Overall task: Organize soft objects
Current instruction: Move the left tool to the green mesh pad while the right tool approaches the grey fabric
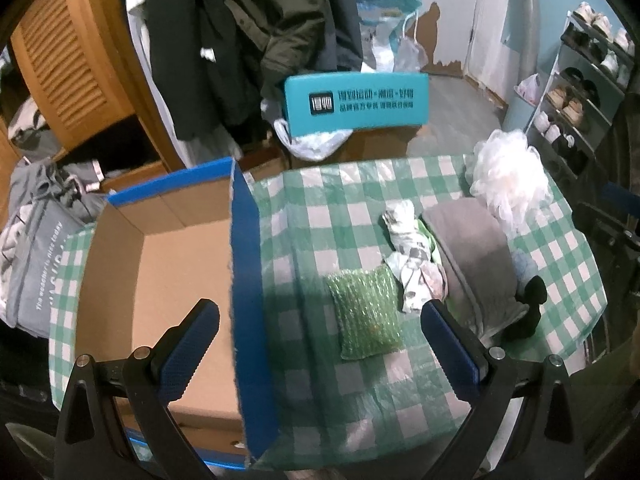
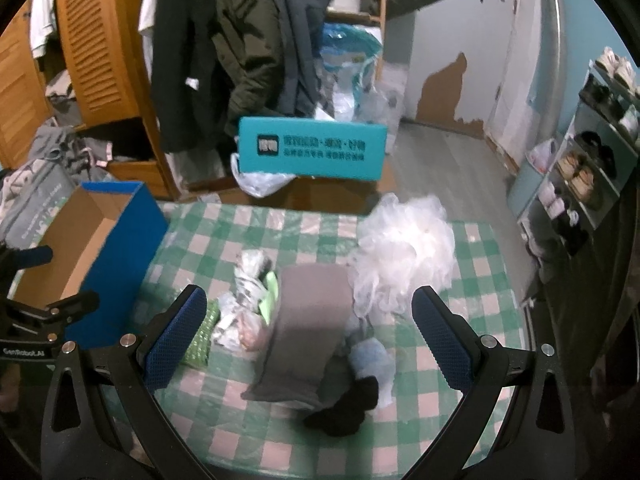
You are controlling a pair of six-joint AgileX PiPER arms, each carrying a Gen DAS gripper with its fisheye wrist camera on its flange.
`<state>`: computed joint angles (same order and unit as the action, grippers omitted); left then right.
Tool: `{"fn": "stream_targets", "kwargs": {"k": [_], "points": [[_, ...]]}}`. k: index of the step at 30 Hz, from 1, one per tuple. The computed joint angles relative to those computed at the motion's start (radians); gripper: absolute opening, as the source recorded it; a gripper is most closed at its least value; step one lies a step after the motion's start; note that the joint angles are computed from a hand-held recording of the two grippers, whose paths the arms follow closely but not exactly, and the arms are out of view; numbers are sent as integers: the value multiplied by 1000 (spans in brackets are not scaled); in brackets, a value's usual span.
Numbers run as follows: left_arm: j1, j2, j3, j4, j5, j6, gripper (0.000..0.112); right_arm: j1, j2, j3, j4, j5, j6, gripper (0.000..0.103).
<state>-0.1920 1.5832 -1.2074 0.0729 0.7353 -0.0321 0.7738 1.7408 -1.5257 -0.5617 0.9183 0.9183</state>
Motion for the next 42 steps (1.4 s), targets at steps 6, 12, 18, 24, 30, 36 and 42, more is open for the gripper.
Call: {"fn": "stream_targets", "kwargs": {"k": [6, 12, 18, 24, 30, 36, 42], "points": [[-6, 105, -118, -9, 88, 16, 102, -40, 14, -3, 60, 10, -26, 101], [-16, 186, -184, -27, 142, 43, 102, -74, 57, -31, 127, 7, -68, 101], [-23, 248, -222, -49, 182, 47, 102, -95, 104, -57, 185, 9, -104, 101], [-25, 297, -251, -71, 207, 39, 102, -106, 143, -76, 229, 9, -136, 101], [-56, 350, -270, -36, 209, 15, 102, -125, 168, -84, 286, -5, -165, 101], [-60, 408, -308, -42, 223, -1, 102, -127, 209, -108, 326, 3, -192, 101], [-70, 458, -330, -37, 227, -22, 102, -128, 260, -135, 345, 27, -220, 101]]}}
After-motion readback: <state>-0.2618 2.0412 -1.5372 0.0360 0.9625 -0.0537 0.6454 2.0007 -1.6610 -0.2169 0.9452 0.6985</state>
